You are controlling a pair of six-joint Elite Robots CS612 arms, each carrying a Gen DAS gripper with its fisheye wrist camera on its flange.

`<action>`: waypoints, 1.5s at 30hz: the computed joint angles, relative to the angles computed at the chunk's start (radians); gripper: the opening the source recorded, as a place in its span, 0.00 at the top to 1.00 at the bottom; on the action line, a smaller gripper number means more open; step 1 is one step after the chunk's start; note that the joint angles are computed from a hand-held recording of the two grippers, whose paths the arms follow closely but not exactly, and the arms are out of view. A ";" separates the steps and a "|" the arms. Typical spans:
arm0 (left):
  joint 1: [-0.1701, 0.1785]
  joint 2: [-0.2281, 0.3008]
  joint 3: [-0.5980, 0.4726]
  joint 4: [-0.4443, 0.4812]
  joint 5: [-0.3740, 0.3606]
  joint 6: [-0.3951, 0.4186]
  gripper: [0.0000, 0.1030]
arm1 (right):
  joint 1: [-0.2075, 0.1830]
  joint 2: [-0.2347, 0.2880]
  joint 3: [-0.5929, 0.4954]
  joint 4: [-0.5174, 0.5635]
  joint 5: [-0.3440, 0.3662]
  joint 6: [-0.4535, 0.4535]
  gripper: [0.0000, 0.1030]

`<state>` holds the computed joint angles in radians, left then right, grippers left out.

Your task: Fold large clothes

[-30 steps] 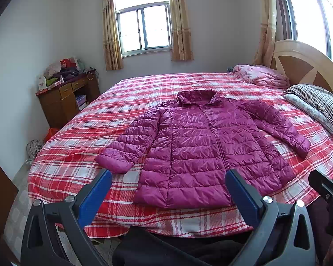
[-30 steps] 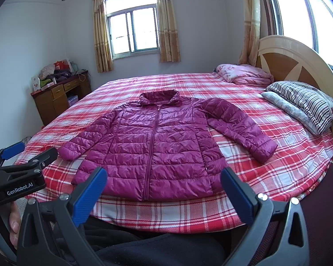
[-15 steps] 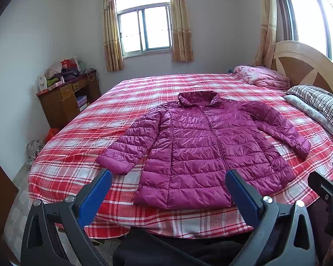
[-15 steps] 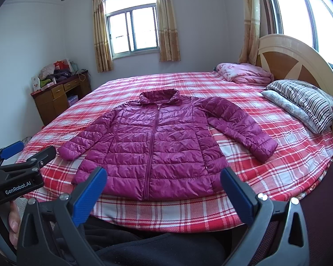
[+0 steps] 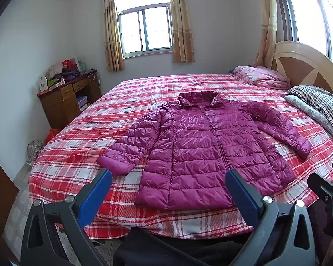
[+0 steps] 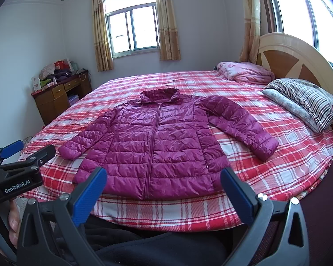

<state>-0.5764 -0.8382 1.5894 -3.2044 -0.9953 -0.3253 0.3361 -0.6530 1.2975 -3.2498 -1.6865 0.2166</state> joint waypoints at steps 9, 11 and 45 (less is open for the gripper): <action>0.007 0.016 -0.017 -0.003 0.001 0.009 0.01 | -0.010 0.006 -0.011 0.028 0.033 0.010 0.00; 0.012 0.033 -0.038 0.007 0.000 0.024 0.01 | -0.020 0.015 -0.023 0.049 0.058 0.012 0.00; 0.159 0.541 -0.894 0.507 -0.042 -0.022 0.01 | -0.261 0.278 -0.447 0.532 0.113 0.390 0.71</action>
<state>-0.4170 -0.2976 0.6953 -2.6974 -1.0375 -0.3472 0.0756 -0.3749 0.8503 -2.7181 -1.5732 0.6066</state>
